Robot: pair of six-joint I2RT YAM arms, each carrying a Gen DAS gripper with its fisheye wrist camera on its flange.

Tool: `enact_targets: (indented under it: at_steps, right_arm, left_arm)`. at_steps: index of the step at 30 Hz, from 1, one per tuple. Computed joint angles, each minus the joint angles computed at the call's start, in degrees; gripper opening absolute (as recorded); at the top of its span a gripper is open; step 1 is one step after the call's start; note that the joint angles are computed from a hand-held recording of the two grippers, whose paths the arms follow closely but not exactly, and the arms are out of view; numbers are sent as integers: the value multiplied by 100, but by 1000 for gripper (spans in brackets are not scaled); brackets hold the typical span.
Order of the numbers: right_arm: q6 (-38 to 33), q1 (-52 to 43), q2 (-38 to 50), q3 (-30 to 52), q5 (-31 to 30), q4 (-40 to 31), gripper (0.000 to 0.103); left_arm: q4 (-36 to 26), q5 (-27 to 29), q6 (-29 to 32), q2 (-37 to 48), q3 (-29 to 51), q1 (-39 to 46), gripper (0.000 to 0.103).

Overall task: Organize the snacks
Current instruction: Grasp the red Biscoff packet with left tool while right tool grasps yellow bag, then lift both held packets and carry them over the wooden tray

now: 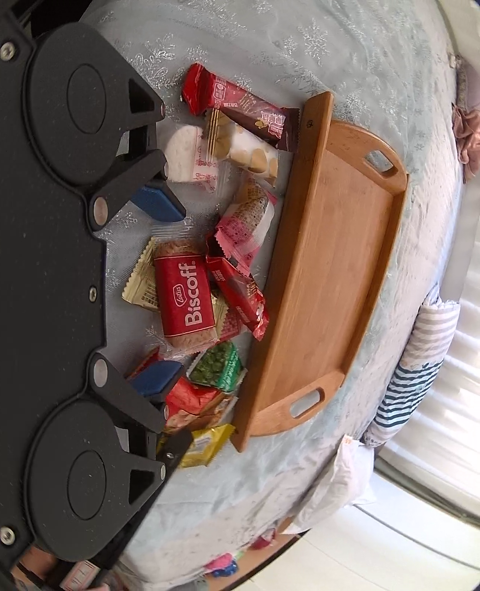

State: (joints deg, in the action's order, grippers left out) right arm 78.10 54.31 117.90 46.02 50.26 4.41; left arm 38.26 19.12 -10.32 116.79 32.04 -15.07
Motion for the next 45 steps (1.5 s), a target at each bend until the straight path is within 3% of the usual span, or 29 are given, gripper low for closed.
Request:
enact_targets:
  at_steps: [10, 12, 14, 18, 21, 32, 45]
  right_arm:
    - [38, 26, 34, 62, 30, -104, 65]
    - [24, 24, 34, 67, 28, -113, 65]
    - [20, 23, 32, 65, 29, -112, 65]
    - [-3, 17, 32, 64, 33, -124, 65]
    - [3, 21, 39, 72, 45, -135, 65]
    - [96, 154, 61, 275, 308, -569, 65]
    - [-212, 115, -175, 240, 546, -587, 65]
  left_arm:
    - [-28, 246, -275, 85, 163, 43, 88]
    - [40, 167, -279, 122, 167, -8, 86]
    - [137, 40, -260, 153, 145, -68, 77]
    - [207, -18, -145, 160, 120, -127, 67]
    - [222, -96, 7, 116, 72, -201, 64]
    - [689, -536, 524, -172, -431, -499, 64]
    - [640, -245, 693, -836, -523, -283, 64]
